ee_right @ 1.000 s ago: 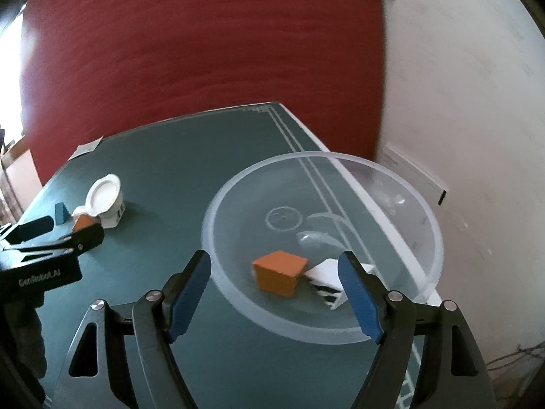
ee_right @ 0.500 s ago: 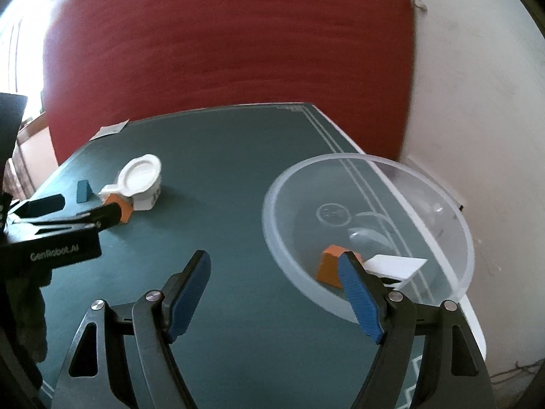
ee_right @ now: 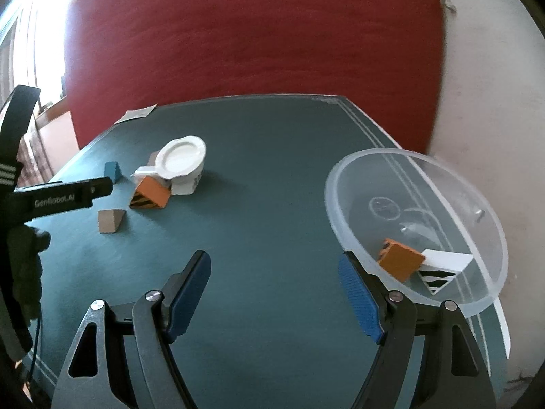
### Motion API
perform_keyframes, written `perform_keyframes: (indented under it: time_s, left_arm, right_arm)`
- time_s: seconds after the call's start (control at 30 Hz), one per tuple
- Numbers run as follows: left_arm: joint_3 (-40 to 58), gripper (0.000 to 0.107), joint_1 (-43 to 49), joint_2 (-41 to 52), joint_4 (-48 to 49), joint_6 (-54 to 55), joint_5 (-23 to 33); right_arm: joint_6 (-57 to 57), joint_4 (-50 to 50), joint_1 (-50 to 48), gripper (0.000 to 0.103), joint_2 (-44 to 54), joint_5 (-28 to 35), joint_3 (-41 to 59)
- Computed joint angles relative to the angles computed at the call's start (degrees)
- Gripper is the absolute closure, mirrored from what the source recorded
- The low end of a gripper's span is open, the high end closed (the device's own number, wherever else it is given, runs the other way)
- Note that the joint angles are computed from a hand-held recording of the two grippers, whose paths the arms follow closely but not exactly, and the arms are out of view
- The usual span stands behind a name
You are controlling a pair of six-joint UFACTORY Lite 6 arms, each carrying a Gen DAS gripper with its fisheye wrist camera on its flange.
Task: Organize rigid objects
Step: 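Withdraw both tools from the bowl back over the table, then grasp the natural wood cube with the left tool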
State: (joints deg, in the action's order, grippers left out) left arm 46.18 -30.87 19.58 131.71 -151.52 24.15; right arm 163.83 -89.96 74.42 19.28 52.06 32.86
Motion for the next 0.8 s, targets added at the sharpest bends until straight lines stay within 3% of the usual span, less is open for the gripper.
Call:
perform_keyframes:
  time_s: [0.67,0.8]
  left_arm:
    - [0.01,0.005,3.02,5.66,5.55,-3.17,-0.73]
    - [0.94,0.005,0.5,6.62,1.31,0.85,0.3]
  right_arm:
    - [0.91,-2.06,0.79,0.024,2.61,-1.81,1.36]
    - [0.93,-2.39,0.31,0.024,3.32,-2.34,1.93]
